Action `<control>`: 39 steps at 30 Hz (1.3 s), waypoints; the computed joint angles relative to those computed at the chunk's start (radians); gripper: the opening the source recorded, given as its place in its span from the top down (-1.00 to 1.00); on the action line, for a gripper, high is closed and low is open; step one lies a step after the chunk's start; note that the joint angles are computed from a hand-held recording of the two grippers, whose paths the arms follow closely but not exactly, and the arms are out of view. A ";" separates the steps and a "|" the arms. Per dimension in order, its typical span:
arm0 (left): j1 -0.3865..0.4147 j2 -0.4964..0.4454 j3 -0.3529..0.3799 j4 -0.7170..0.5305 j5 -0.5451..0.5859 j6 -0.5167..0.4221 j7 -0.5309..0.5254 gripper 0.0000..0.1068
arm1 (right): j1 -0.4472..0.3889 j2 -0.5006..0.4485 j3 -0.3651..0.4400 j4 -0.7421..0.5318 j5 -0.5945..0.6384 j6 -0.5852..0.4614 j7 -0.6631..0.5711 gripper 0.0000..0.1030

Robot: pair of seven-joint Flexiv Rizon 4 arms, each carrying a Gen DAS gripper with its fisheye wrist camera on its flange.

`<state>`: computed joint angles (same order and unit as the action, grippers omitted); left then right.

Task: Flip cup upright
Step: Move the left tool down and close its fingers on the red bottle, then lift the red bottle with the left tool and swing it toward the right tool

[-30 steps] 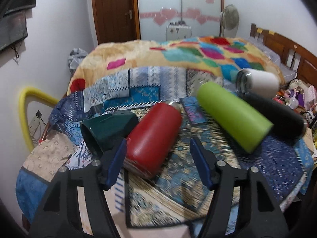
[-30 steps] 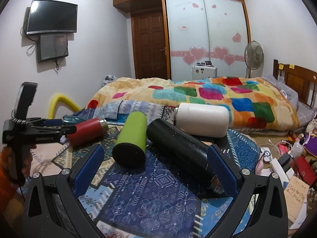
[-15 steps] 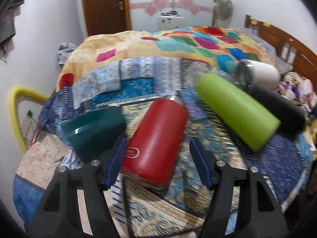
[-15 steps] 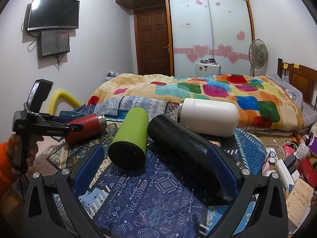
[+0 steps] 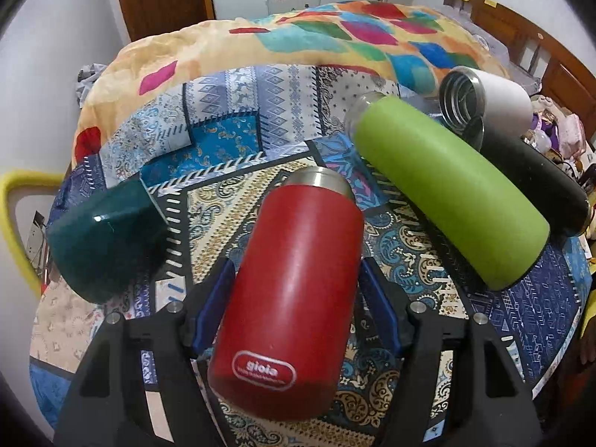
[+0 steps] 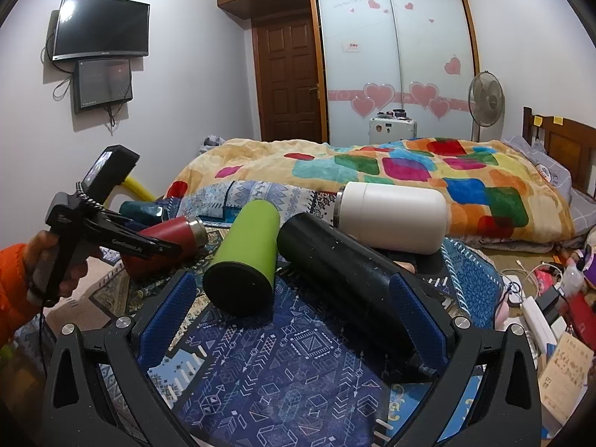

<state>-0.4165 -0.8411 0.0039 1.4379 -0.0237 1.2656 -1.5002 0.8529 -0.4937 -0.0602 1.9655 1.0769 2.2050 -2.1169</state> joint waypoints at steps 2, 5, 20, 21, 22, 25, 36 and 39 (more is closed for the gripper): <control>-0.001 -0.010 -0.006 -0.013 -0.005 -0.029 0.003 -0.27 | -0.008 -0.003 0.002 -0.001 -0.005 -0.004 0.008 -1.00; -0.020 -0.026 0.019 -0.034 0.011 -0.046 -0.015 -0.19 | -0.017 -0.007 0.013 0.006 -0.023 0.002 0.037 -1.00; -0.046 0.076 0.027 0.135 0.030 0.135 -0.076 -0.17 | 0.001 0.011 0.005 0.022 -0.012 0.016 0.042 -1.00; -0.044 0.090 0.021 0.153 0.030 0.147 -0.073 -0.17 | 0.001 0.014 0.009 0.023 -0.009 0.020 0.039 -1.00; -0.044 0.107 0.015 0.173 0.029 0.160 -0.071 -0.17 | 0.003 0.018 0.010 0.023 -0.002 0.022 0.031 -1.00; -0.064 0.154 0.022 0.225 0.037 0.197 -0.072 -0.17 | 0.000 0.030 0.025 0.023 0.016 0.037 0.005 -1.00; -0.108 0.233 -0.017 0.340 0.029 0.287 -0.037 -0.17 | -0.056 0.069 0.131 0.027 0.065 0.106 -0.072 -1.00; -0.123 0.229 -0.026 0.350 0.021 0.296 -0.023 -0.17 | -0.074 0.073 0.157 0.030 0.073 0.122 -0.083 -1.00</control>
